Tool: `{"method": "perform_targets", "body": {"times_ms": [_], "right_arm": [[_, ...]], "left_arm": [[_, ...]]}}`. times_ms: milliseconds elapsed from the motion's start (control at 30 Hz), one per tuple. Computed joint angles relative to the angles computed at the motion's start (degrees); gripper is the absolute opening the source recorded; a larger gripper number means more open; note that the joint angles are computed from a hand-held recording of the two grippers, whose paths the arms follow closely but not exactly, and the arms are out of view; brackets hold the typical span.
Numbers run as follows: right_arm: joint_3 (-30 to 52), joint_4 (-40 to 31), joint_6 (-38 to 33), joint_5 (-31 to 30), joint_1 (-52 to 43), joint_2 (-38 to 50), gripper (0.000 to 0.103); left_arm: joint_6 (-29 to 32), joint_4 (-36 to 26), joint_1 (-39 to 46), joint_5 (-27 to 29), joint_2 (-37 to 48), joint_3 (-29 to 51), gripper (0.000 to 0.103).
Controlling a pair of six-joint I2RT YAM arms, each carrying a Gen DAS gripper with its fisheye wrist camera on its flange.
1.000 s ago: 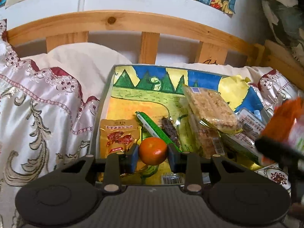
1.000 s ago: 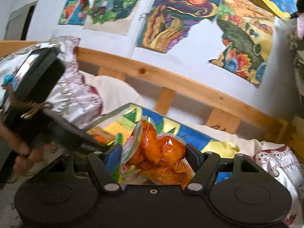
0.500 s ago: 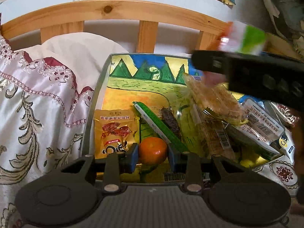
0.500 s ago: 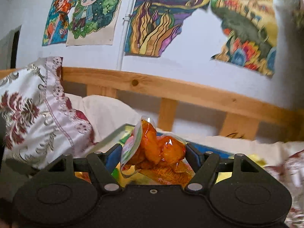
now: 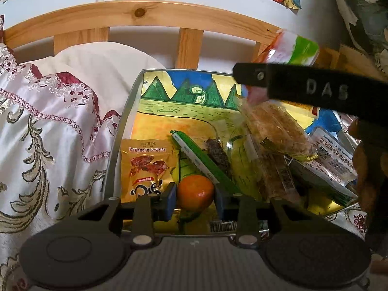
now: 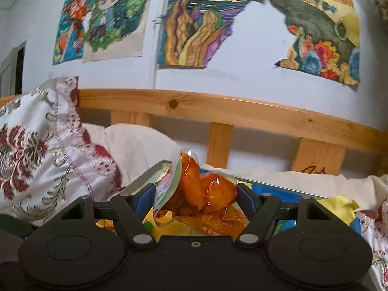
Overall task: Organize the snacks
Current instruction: 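Carry the candy packet with the right tool while the left carries the orange over the tray, then open the left tool releasing the orange in the tray while the right releases the candy packet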
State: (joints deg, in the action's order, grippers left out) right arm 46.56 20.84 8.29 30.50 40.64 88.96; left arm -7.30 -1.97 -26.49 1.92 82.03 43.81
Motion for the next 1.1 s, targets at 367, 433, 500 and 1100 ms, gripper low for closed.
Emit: {"method": "perform_targets", "body": {"times_ms": [367, 433, 500, 1100], "right_arm": [[1.0, 0.0, -1.2, -1.3, 0.1, 2.1, 0.074], [1.7, -0.7, -1.4, -1.8, 0.0, 2.7, 0.075], [2.1, -1.0, -1.4, -1.7, 0.0, 3.3, 0.075], [2.4, -1.3, 1.1, -4.7, -0.3, 3.0, 0.089]], "left_arm": [[-0.5, -0.1, -0.1, -0.7, -0.3, -0.2, 0.037], [-0.5, 0.1, -0.1, -0.7, -0.3, -0.3, 0.037], [-0.7, 0.3, -0.1, -0.5, -0.4, -0.6, 0.037], [-1.7, 0.1, -0.3, -0.4, -1.4, -1.2, 0.051]]}}
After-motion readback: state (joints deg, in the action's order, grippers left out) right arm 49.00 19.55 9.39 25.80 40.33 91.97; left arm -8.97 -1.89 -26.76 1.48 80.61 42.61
